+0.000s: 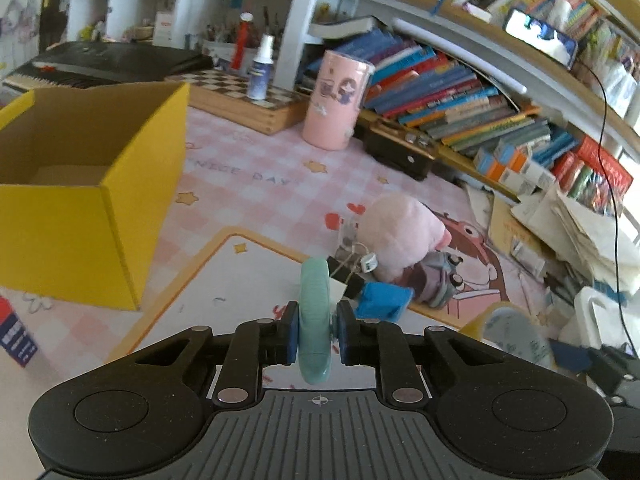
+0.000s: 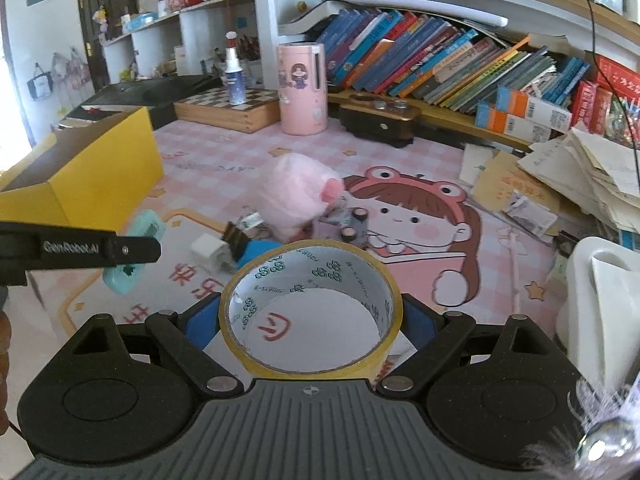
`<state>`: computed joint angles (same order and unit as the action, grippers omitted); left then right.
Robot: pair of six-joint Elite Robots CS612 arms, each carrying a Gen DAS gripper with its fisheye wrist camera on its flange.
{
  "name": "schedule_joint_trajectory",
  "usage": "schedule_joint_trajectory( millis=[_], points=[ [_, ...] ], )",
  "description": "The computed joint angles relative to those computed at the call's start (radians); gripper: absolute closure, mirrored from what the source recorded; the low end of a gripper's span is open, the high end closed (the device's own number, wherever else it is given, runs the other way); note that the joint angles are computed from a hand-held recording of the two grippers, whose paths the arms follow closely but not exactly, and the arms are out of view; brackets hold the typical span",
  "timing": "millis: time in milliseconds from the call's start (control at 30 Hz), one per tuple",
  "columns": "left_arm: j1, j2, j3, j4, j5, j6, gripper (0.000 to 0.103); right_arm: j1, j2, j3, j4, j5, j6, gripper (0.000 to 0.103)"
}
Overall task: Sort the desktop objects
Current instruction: 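Carry the mint-green marker in the left gripper to the yellow box while the right gripper carries the tape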
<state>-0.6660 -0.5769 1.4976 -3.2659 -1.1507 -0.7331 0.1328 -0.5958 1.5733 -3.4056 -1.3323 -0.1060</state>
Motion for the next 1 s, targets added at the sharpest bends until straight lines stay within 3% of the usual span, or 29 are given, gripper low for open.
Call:
schedule_joint_trajectory(
  millis=[433, 1000],
  points=[
    [-0.017, -0.06, 0.137, -0.042, 0.073, -0.013, 0.086, 0.033, -0.019, 0.034, -0.01, 0.063, -0.033, 0.012],
    [0.017, -0.131, 0.326, -0.187, 0.039, 0.048, 0.086, 0.139, -0.053, 0.081, -0.032, -0.027, 0.025, 0.012]
  ],
)
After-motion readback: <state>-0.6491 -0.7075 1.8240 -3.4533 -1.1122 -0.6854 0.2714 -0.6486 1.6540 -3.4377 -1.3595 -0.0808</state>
